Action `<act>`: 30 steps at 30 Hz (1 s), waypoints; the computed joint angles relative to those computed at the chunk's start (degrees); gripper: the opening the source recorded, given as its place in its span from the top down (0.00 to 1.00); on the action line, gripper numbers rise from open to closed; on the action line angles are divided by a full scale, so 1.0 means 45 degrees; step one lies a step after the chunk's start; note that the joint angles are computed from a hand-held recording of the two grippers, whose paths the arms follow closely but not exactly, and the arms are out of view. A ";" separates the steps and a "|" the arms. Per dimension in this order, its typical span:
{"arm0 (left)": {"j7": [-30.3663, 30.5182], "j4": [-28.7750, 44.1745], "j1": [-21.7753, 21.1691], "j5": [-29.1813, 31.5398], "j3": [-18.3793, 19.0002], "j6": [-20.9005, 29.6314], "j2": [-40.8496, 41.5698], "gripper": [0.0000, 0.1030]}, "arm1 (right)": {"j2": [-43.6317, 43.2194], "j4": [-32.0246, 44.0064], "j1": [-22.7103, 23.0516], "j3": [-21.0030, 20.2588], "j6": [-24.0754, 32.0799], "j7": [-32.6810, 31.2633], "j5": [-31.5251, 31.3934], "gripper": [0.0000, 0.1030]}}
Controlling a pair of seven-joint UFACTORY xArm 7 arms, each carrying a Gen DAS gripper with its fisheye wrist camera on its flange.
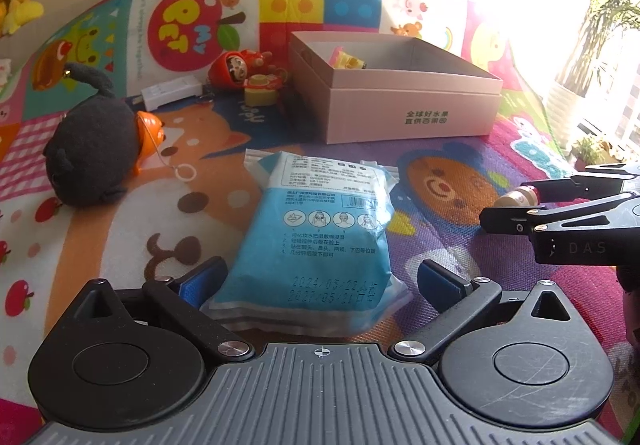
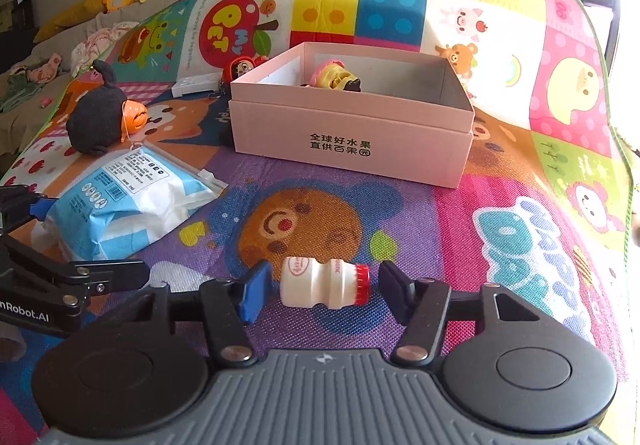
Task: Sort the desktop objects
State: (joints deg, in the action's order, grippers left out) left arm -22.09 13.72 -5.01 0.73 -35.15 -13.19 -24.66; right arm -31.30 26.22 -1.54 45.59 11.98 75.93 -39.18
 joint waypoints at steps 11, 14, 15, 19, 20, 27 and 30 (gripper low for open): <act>0.0041 -0.0474 -0.2722 0.0576 0.2939 -0.0088 -0.0183 0.00 | -0.0248 -0.0110 -0.0134 0.0296 -0.0140 0.0034 -0.0094 0.57; 0.0275 -0.0651 -0.4052 0.0926 0.4358 -0.0074 -0.0487 0.00 | -0.0269 -0.0079 -0.0184 0.0403 -0.0093 -0.0032 -0.0075 0.57; 0.0330 -0.0680 -0.4223 0.0962 0.4539 -0.0108 -0.0605 0.00 | -0.0277 -0.0063 -0.0199 0.0440 -0.0058 -0.0050 -0.0074 0.57; 0.0392 -0.0283 -0.2965 0.0609 0.3139 0.0072 -0.0814 0.00 | -0.0292 -0.0050 -0.0219 0.0464 -0.0028 -0.0128 -0.0089 0.57; 0.0386 -0.0065 -0.2413 0.0520 0.2569 0.0192 -0.0696 0.00 | -0.0294 -0.0050 -0.0222 0.0467 -0.0030 -0.0133 -0.0082 0.57; 0.0443 0.0845 -0.0391 0.0594 0.0468 0.0451 0.0343 0.01 | -0.0259 -0.0016 -0.0195 0.0480 0.0105 -0.0092 -0.0022 0.54; 0.0414 0.0853 -0.0510 0.0608 0.0577 0.0481 0.0436 0.12 | -0.0245 -0.0024 -0.0159 0.0438 0.0100 -0.0056 -0.0037 0.53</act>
State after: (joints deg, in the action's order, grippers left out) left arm -20.23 17.56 -7.31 3.46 -32.55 -11.03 -22.70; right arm -32.40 26.11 -2.25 47.56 12.43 75.68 -39.34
